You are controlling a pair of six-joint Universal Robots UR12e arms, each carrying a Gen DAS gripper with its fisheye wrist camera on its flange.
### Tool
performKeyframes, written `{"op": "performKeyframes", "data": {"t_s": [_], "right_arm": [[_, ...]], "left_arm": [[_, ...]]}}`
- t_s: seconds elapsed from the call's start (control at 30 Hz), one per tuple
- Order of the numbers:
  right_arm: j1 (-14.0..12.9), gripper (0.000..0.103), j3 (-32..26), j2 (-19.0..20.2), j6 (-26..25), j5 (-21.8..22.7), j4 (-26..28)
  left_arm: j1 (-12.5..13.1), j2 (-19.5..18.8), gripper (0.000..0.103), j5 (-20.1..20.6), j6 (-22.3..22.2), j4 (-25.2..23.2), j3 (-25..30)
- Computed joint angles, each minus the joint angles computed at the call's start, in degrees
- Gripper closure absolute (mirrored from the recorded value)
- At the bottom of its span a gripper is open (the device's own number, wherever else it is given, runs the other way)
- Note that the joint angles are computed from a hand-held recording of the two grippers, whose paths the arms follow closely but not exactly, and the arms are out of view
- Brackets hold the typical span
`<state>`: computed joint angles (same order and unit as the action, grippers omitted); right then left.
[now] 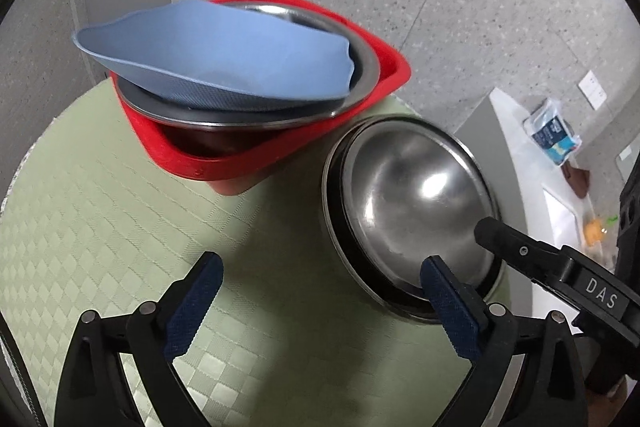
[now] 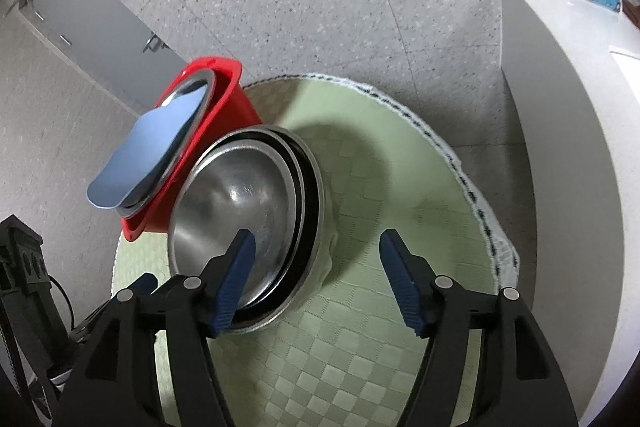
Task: Organize plates and bowls
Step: 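Grasp the rim of the stacked steel bowls with both grippers, then lift the bowl stack and carry it over the red basin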
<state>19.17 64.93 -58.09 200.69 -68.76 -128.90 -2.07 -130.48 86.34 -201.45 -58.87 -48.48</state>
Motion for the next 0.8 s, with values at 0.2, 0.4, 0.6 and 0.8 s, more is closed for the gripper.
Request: {"op": "performKeyframes", "data": {"t_s": [0.2,0.4,0.6,0.8], "right_arm": [[0.0,0.036,-0.3,1.1,1.4,1.1,1.1],[-0.2,0.038,0.2,1.6,3.0,4.2,0.8],[0.0,0.055,-0.1,1.8,2.7,4.9,0.8],[0.2,0.061,0.4,1.3,2.5,4.4,0.7]], "left_arm": [[0.4,-1.4,0.006,-0.8,-0.3,-1.3,1.9],[0.9,-2.9,0.015,-3.3,1.0,-1.8,3.8],[1.4,-4.2,0.058,-6.6,3.4,-3.2,6.0],[1.7,-4.7,0.062,-7.3,5.6,-4.5,7.0]]}}
